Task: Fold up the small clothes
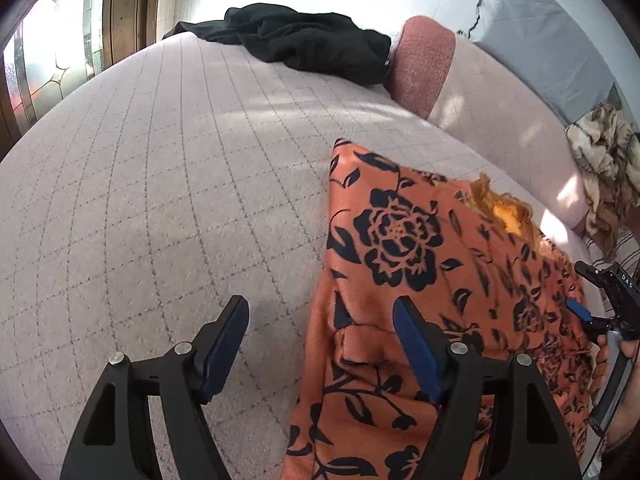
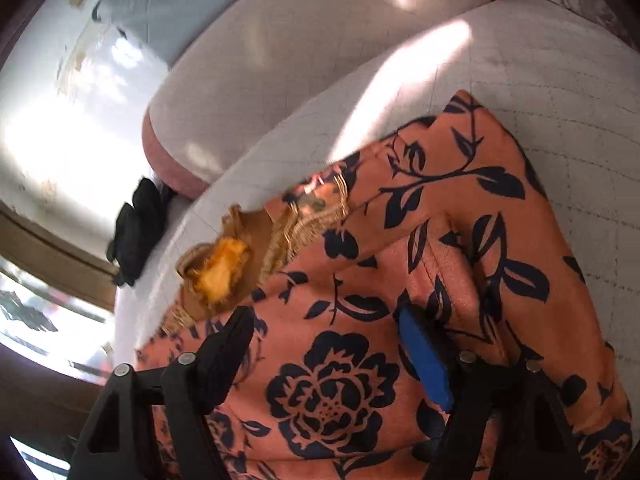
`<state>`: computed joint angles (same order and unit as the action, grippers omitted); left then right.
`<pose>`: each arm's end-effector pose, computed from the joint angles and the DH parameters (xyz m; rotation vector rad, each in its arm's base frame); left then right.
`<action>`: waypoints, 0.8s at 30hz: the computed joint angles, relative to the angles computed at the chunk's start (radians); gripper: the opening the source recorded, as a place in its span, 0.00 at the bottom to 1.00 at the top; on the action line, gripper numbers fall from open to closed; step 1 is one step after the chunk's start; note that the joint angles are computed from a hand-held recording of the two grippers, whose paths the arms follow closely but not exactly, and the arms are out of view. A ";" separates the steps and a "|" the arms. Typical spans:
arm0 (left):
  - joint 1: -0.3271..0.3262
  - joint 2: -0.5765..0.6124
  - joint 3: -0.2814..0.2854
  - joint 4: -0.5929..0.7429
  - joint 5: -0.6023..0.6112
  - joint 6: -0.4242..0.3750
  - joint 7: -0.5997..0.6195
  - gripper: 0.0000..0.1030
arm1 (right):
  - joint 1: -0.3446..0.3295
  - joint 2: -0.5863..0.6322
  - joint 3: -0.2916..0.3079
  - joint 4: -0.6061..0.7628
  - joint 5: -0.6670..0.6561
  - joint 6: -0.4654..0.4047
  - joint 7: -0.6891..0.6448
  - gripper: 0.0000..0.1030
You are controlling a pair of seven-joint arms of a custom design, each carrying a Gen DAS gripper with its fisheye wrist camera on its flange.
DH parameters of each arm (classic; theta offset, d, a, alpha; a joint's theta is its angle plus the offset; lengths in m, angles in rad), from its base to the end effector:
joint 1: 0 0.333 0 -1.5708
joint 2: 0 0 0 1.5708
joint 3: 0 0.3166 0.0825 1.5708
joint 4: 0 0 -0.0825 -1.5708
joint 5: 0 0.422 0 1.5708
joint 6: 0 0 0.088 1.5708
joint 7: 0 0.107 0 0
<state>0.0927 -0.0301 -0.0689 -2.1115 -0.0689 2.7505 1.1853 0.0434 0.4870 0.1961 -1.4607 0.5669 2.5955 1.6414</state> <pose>0.6166 0.0172 0.4882 -2.2840 1.4123 -0.8031 0.7630 0.1451 0.4652 -1.4043 1.8604 0.0634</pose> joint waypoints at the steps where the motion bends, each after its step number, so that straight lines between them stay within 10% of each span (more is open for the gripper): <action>1: -0.001 -0.013 -0.001 -0.013 -0.004 0.017 -0.009 0.73 | -0.023 -0.009 0.036 0.001 0.040 0.009 -0.071 0.78; 7: 0.000 0.024 0.003 0.023 0.025 -0.045 -0.013 0.73 | 0.031 0.131 -0.044 0.195 -0.131 -0.121 0.023 0.77; 12: 0.023 -0.028 0.007 -0.027 0.104 0.046 -0.141 0.73 | -0.012 0.070 0.026 0.126 -0.038 -0.018 -0.085 0.77; 16: 0.021 0.015 0.006 0.023 0.091 -0.079 -0.102 0.76 | 0.021 0.129 -0.044 0.182 -0.149 -0.070 0.063 0.77; 19: 0.021 -0.021 0.010 -0.014 0.096 -0.001 -0.125 0.76 | 0.070 0.079 -0.074 0.140 -0.226 0.000 0.103 0.78; 24: 0.047 -0.046 0.009 -0.043 0.114 0.042 -0.212 0.76 | 0.050 0.116 0.118 0.260 -0.121 -0.048 -0.160 0.78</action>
<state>0.1399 -0.0759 -0.0603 -2.1549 0.0446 2.7923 0.9732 0.0931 0.6030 0.3139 -1.2004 0.4457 2.5474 1.4818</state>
